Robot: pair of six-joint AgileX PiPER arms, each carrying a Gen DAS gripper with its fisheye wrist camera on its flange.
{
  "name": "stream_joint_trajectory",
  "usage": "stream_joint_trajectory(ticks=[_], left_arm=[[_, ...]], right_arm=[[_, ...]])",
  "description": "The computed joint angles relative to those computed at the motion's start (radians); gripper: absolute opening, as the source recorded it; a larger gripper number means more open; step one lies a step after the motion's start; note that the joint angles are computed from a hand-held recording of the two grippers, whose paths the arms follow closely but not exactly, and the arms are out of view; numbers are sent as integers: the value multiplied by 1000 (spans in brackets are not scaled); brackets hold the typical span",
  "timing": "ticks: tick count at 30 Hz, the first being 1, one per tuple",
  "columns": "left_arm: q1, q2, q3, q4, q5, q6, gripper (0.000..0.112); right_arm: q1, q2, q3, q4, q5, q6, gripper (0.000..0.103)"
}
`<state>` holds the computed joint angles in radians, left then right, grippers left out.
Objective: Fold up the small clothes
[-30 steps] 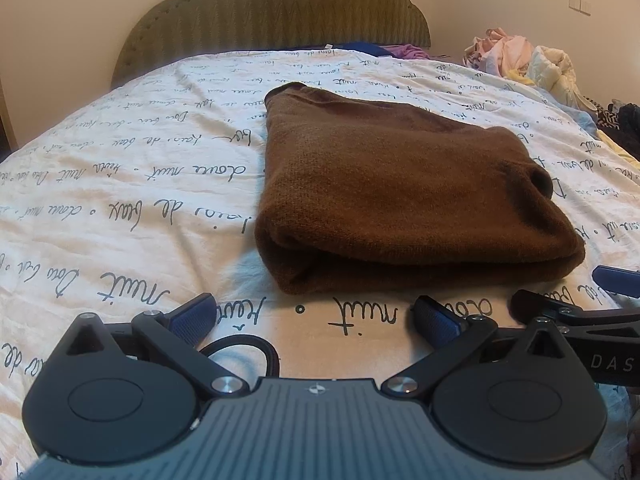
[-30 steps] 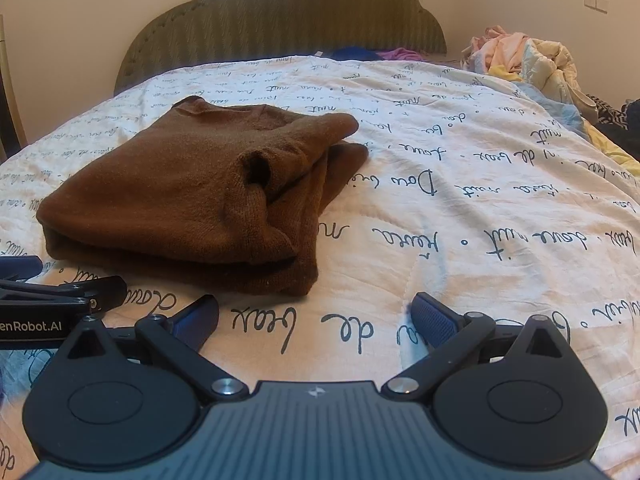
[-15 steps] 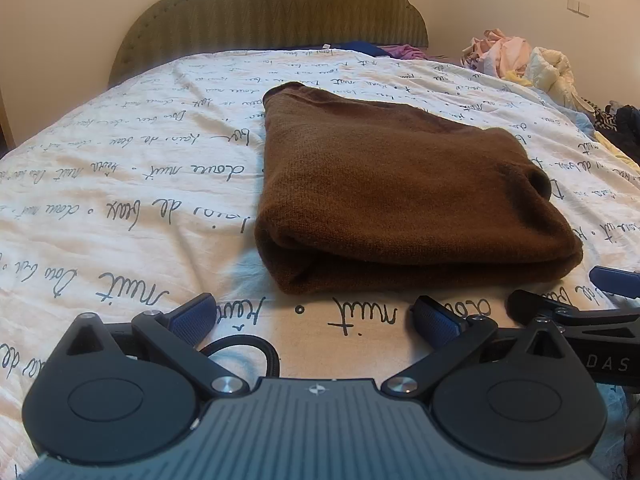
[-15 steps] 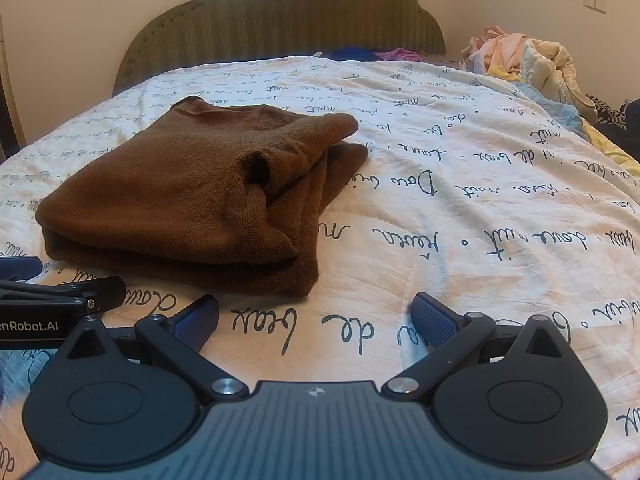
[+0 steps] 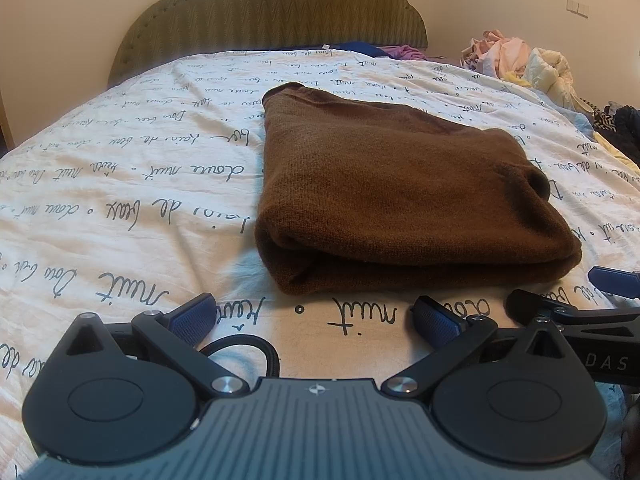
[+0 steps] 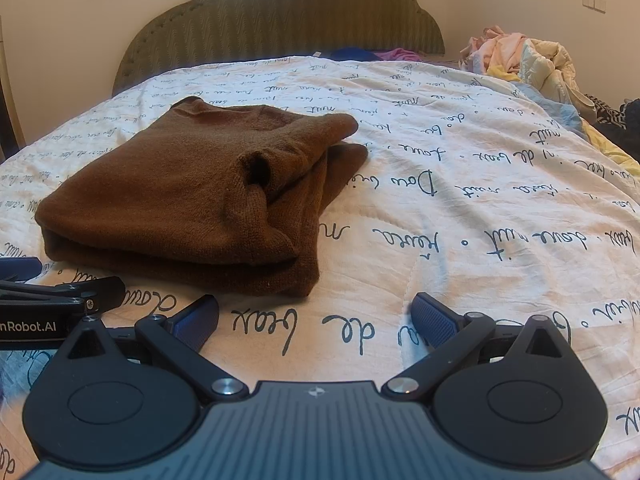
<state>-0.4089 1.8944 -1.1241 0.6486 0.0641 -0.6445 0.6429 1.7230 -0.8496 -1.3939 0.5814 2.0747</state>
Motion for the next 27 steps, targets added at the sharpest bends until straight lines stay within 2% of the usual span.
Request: stream_joint_trajectory(ticks=[6,12,15,17,21,23,25,27], left_arm=[[0,0,0,-12,-1,12,103],[7,-4,5,-196,-11,190,103],[6,-4,3,-235,-7,229,103],[9,-3,1,-343,-7,337,103],[5,-1,-8,-322,9,320,103],[7,0,-11,-385,12,387,103],[13,1,-12,-526,11,530,103],[16,0,-13,-604,12,611,103]], right_arm=[[7,1,-4,9,7,0,103],[10,0,-5,16,13,-5,103],[10,2,-7,17,14,-6,103],[10,2,-7,17,14,-6,103],[10,2,-7,17,14,-6,103],[10,2,-6,16,13,-5,103],[10,2,-7,16,13,-5,103],[10,2,-7,16,13,-5,103]])
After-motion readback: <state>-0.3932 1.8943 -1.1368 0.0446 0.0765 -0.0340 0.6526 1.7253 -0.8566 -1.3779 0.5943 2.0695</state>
